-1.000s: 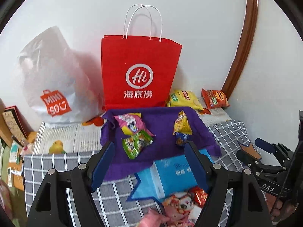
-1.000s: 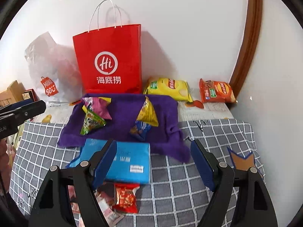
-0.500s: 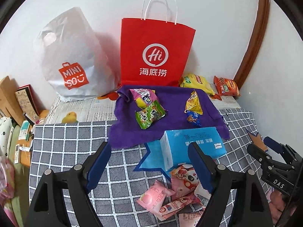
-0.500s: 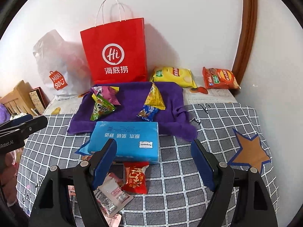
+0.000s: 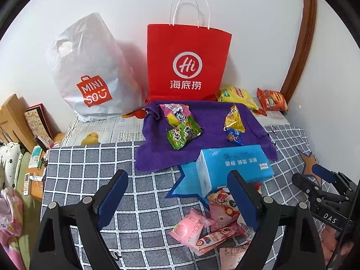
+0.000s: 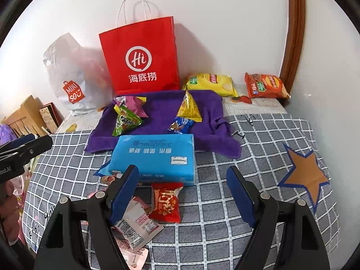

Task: Organize snacks
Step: 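Grasp the red candy packet with the right tool while the left tool grasps the pink pastry packet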

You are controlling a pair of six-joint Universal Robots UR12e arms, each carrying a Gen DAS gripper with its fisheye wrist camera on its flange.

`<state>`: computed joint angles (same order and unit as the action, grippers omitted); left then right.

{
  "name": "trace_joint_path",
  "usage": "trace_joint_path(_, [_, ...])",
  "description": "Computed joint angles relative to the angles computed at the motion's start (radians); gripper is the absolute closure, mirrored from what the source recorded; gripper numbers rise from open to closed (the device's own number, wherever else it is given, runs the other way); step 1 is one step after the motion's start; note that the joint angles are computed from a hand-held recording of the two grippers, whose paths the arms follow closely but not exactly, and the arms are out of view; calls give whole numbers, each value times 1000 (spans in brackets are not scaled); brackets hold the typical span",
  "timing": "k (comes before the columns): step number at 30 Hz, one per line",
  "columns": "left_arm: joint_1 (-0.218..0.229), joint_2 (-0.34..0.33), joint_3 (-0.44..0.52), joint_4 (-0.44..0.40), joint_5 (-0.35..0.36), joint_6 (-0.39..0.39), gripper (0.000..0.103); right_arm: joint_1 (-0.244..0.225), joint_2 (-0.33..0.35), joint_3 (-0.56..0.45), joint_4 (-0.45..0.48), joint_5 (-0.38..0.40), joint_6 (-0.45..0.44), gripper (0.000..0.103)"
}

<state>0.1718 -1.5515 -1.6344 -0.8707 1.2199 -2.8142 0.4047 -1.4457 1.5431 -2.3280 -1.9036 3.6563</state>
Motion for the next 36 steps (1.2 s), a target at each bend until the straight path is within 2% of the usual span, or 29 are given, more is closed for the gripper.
trace_joint_path(4, [7,1,-13,-12,-19,16,14,5,4,12,-9,12,-6,24])
trace_joint_path(8, [14,-6,-15,-38,-24,26,14,12,14,18,2,15,-16,35])
trace_joint_path(12, [20,-11,-17,-68,-32,41,14,4,26,28,22,64,-15,44])
trace_joint_path(15, [19,-15,-21,-66,-8,51,14,-6,36,34,33,106,-9,48])
trace_joint_path(23, [28,-30,-18,-108,-1,56,14,-25,67,35,44,174,-10,50])
trace_joint_path(27, [22,-31,-26,-101,20,77,14,-31,85,30,53,199,-10,50])
trace_joint_path(29, [19,-30,-30,-97,30,90,14,-33,93,27,62,198,-13,52])
trace_joint_path(32, [15,-31,-33,-107,30,115,14,-27,96,28,48,166,-38,63])
trace_joint_path(36, [13,-31,-36,-139,17,150,14,-35,77,49,38,168,-41,63])
